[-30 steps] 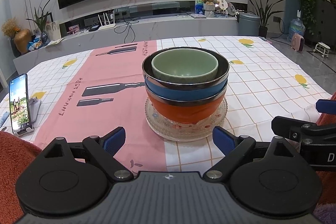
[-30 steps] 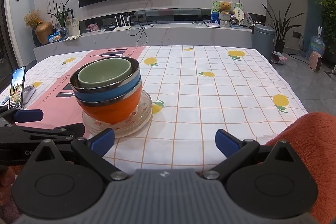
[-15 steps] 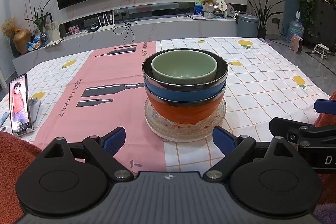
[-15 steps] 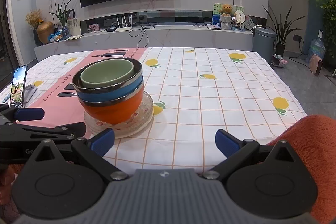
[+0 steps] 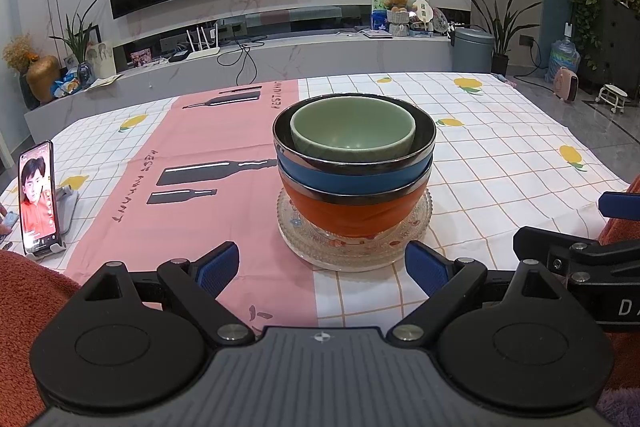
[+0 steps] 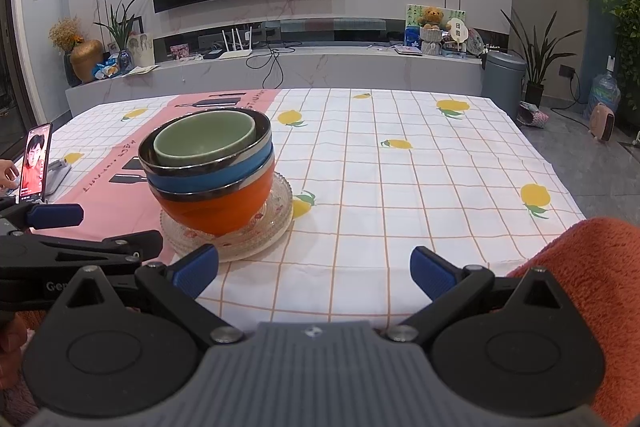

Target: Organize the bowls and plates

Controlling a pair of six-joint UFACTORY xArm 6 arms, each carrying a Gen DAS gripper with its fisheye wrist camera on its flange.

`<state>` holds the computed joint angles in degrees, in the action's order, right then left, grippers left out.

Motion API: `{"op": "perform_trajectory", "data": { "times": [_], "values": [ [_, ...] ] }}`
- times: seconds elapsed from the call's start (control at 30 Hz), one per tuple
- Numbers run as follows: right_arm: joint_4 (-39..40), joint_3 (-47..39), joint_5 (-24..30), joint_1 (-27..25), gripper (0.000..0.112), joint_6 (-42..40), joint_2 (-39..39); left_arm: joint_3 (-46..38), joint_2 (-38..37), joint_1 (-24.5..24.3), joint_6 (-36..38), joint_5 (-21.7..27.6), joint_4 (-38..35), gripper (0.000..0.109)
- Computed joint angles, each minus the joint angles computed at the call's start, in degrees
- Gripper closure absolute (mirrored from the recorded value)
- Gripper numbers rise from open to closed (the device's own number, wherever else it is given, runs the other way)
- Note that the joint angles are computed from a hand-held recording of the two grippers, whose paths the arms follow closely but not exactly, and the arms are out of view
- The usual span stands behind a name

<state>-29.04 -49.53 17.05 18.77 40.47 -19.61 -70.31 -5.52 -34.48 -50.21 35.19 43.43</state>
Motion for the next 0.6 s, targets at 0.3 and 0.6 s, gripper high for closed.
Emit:
{"op": "perform_trajectory", "data": {
  "times": [0.3, 0.6],
  "values": [
    [0.2, 0.0, 0.1, 0.0, 0.012, -0.2, 0.0, 0.0, -0.1, 0.0, -0.1, 0.1, 0.1, 0.006],
    [0.2, 0.1, -0.1, 0.0, 0.012, -0.3, 0.0, -0.1, -0.2, -0.1, -0.2, 0.2, 0.3, 0.006]
  ]
}}
